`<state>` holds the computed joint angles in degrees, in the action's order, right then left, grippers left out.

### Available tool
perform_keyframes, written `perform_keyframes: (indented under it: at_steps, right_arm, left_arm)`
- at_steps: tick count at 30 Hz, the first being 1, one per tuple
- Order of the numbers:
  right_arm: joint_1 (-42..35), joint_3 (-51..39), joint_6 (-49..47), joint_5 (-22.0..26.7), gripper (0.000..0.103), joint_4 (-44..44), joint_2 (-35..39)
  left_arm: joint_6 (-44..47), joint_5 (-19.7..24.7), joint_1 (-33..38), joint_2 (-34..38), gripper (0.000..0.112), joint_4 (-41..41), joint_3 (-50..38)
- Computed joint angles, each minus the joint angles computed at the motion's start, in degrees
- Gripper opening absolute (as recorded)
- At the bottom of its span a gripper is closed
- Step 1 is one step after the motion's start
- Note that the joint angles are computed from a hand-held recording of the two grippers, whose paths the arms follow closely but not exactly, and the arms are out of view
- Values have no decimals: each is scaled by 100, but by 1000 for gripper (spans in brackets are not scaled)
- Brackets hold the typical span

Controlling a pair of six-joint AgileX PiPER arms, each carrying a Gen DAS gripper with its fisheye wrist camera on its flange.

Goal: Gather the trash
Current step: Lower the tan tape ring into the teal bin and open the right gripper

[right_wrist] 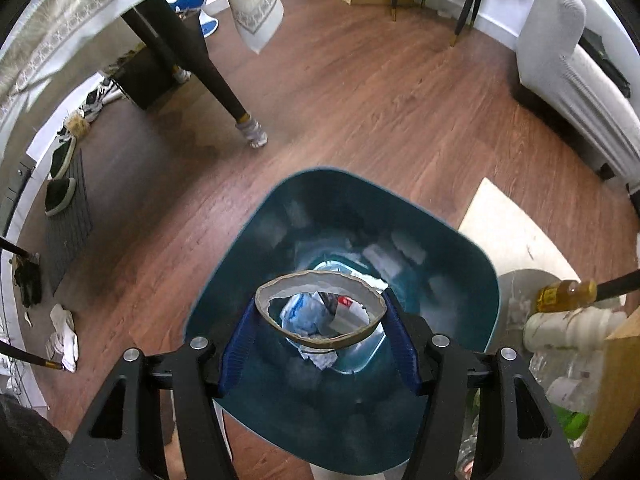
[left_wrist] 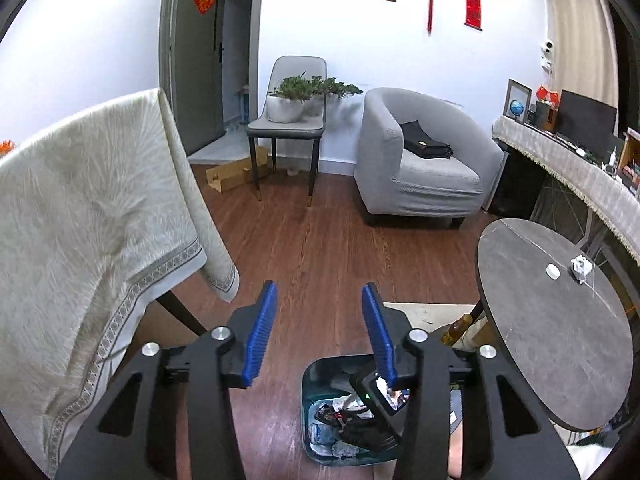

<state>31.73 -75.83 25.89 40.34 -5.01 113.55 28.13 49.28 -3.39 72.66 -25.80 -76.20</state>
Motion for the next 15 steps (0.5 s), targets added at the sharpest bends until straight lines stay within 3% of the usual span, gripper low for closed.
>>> perform_keyframes:
  at_steps: [3,5,6,11,15]
  right_arm:
    - [21,87,-13,0,63,17,65]
    - [36,83,-53,76,76,9,106]
    - [54,105,-23,81,77,-42,92]
    - [161,197,103,156,78,-326,-132]
    - [54,286,-93,40,78,52,-576]
  left_arm:
    - [-45,-22,-94,-43,46,48,-16]
    - [-105,-43,-167,-64,46,104,-50]
    - [-138,-49,-190,-77,46,132,-63]
    - [-227,6,-209,-86,46,57,-184]
    - [-409,-47,-362,-134,46,255,-280]
